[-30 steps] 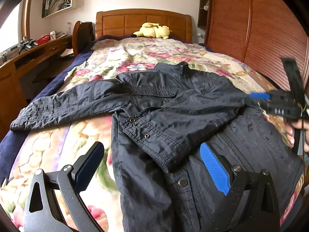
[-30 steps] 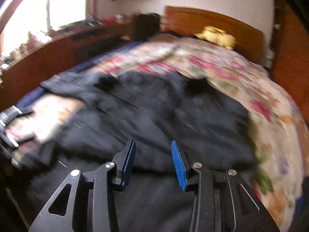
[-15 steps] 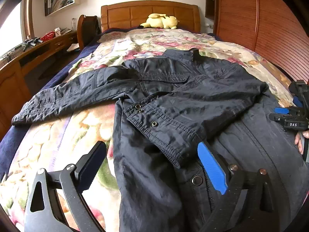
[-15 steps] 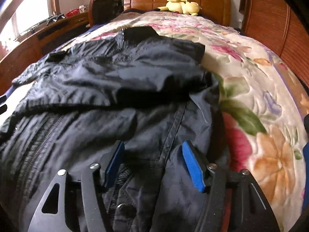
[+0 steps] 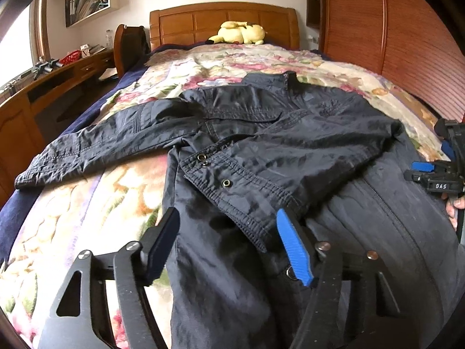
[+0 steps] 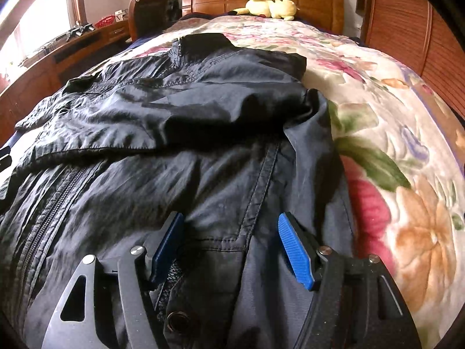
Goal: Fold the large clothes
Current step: 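Grasp the other jacket sleeve with the left tool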
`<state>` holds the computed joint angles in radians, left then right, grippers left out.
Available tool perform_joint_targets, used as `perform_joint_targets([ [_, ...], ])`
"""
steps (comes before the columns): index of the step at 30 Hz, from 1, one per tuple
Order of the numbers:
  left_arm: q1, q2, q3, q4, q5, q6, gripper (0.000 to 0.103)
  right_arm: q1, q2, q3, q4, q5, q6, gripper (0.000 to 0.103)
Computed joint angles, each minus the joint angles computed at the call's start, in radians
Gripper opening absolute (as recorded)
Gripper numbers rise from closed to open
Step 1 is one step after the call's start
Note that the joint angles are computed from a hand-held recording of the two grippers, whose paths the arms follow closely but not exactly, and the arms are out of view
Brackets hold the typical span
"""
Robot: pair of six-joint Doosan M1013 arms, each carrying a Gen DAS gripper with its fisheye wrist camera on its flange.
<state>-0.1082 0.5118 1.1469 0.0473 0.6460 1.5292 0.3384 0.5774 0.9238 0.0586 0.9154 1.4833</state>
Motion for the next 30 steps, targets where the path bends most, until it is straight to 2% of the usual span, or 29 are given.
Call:
perform_joint_targets([
  [7, -0.02, 0.033, -0.072, 0.05, 0.103, 0.033, 0.064, -0.004, -0.003, 0.005, 0.017, -0.002, -0.005, 0.069],
  [15, -0.021, 0.121, -0.223, 0.072, 0.254, -0.048, 0.064, -0.002, -0.02, 0.026, 0.012, -0.025, -0.003, 0.069],
  [20, -0.014, 0.167, -0.286, 0.023, 0.344, -0.049, 0.064, 0.005, -0.052, 0.071, -0.009, -0.095, -0.013, 0.069],
  [26, -0.001, 0.174, -0.287, -0.047, 0.356, -0.04, 0.064, 0.012, -0.098, 0.138, 0.007, -0.189, -0.064, 0.069],
  [29, 0.003, 0.164, -0.268, -0.099, 0.335, 0.017, 0.048, 0.013, -0.118, 0.167, 0.026, -0.225, -0.094, 0.069],
  [30, 0.002, 0.163, -0.267, -0.108, 0.333, 0.034, 0.033, 0.013, -0.126, 0.18, 0.038, -0.244, -0.108, 0.069],
])
